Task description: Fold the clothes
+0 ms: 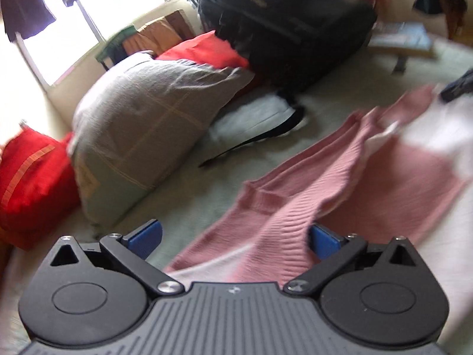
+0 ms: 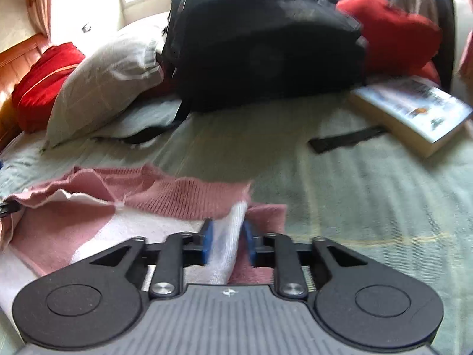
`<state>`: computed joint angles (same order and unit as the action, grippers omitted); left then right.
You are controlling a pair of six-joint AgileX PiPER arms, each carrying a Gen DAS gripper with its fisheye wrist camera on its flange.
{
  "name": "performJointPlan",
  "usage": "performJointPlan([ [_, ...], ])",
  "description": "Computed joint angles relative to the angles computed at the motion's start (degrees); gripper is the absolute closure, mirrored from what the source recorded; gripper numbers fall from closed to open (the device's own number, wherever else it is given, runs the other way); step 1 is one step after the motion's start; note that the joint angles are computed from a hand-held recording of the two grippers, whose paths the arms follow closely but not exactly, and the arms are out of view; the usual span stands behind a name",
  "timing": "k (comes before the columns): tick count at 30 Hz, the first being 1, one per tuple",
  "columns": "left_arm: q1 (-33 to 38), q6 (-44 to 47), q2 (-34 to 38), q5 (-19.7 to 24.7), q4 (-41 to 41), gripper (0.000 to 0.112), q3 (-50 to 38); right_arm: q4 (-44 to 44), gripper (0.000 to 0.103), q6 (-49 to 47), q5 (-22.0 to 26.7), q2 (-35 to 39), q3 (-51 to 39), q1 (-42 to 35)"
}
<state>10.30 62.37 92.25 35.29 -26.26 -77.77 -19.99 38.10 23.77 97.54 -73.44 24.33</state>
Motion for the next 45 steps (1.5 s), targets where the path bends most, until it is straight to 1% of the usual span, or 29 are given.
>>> performJointPlan([
  [2, 3.6, 4.0, -1.5, 7.6, -5.7, 0.010, -1.5, -7.3, 0.061, 6.6, 0.3, -2.1, 1.4, 1.8],
  [4, 7.5, 7.5, -3.3, 14.2, -10.2, 0.010, -1.4, -7.9, 0.059, 6.7, -0.9, -4.6, 3.0, 3.0],
  [5, 9.3, 8.8, -3.7, 17.6, -11.7, 0.010, -1.3, -6.7, 0.056, 5.3, -1.6, -5.8, 3.7, 3.6],
  [6, 11.0, 9.6, -3.9, 21.2, -12.5, 0.010, -1.2, -6.6, 0.051, 4.8, -1.9, -6.8, 4.2, 4.4],
  [7, 12.6, 10.3, -4.0, 24.7, -13.2, 0.010, -1.0, -7.4, 0.048, 5.0, -2.0, -7.6, 4.6, 5.4],
  [8, 13.9, 11.0, -4.2, 27.0, -13.3, 0.010, -0.2, -8.6, 0.043, 5.4, -2.1, -8.3, 5.0, 6.6],
  [10, 15.2, 11.9, -4.8, 28.0, -12.2, 0.010, 2.7, -9.8, 0.039, 5.8, -2.5, -9.3, 5.6, 8.7],
  [13, 15.3, 10.8, -3.5, 27.7, -11.1, 0.010, 4.8, -10.6, 0.037, 5.9, -3.2, -10.2, 6.2, 11.6],
  [14, 15.3, 9.7, -2.3, 28.1, -11.6, 0.010, 4.4, -10.4, 0.036, 5.6, -3.1, -10.0, 6.0, 12.4],
  [17, 14.3, 3.0, 3.7, 32.1, -12.4, 0.010, -0.5, -12.6, 0.035, 7.5, -1.9, -9.2, 5.2, 14.7],
  [19, 13.6, 0.8, 5.9, 31.6, -14.2, 0.010, -2.7, -14.5, 0.035, 9.2, -1.0, -9.0, 5.1, 16.0],
  [23, 14.0, -2.0, 9.7, 29.4, -21.9, 0.010, -8.1, -17.7, 0.034, 12.8, -0.1, -9.6, 6.4, 17.6],
  [24, 13.9, -3.5, 10.5, 27.7, -23.5, 0.010, -9.3, -17.6, 0.034, 12.9, 0.3, -9.5, 6.4, 17.8],
  [25, 13.6, -4.7, 10.8, 25.0, -24.5, 0.010, -9.8, -17.6, 0.034, 13.1, 0.7, -9.4, 6.4, 18.0],
  [27, 12.3, -6.1, 10.2, 17.0, -25.6, 0.010, -9.1, -17.5, 0.034, 13.2, 1.1, -9.2, 6.6, 18.1],
  [28, 11.7, -7.0, 9.8, 14.1, -25.1, 0.010, -8.8, -17.5, 0.034, 13.2, 1.4, -9.1, 6.6, 18.1],
  [29, 11.4, -7.9, 9.5, 12.8, -24.5, 0.010, -8.7, -17.5, 0.034, 13.3, 1.6, -9.1, 6.7, 18.1],
  [30, 11.5, -8.4, 9.3, 12.8, -24.5, 0.010, -8.8, -17.5, 0.034, 13.2, 1.6, -9.2, 6.9, 18.1],
  [32, 12.6, -7.2, 8.5, 14.9, -25.7, 0.010, -7.8, -16.8, 0.034, 12.4, 1.6, -9.6, 7.3, 17.9],
  [37, 15.8, 1.5, 4.6, 22.4, -26.4, 0.010, -2.1, -15.9, 0.035, 10.7, 1.6, -10.6, 9.3, 17.8],
  [40, 16.9, 10.0, 0.8, 21.8, -25.3, 0.010, 5.1, -16.1, 0.036, 10.3, 1.3, -12.4, 12.4, 18.5],
  [41, 17.4, 11.8, -0.3, 21.5, -24.3, 0.010, 7.3, -14.2, 0.036, 9.3, 1.2, -13.2, 13.8, 18.3],
  [43, 18.1, 10.4, -0.8, 20.4, -20.9, 0.010, 9.8, -10.3, 0.037, 7.1, 1.0, -14.9, 16.5, 17.8],
  [44, 18.4, 9.6, -1.0, 19.8, -19.1, 0.010, 11.0, -8.2, 0.040, 6.0, 0.8, -15.8, 18.1, 17.5],
  [45, 18.8, 10.0, -1.2, 18.8, -18.2, 0.010, 12.3, -6.1, 0.045, 5.1, 0.1, -16.8, 20.1, 17.1],
])
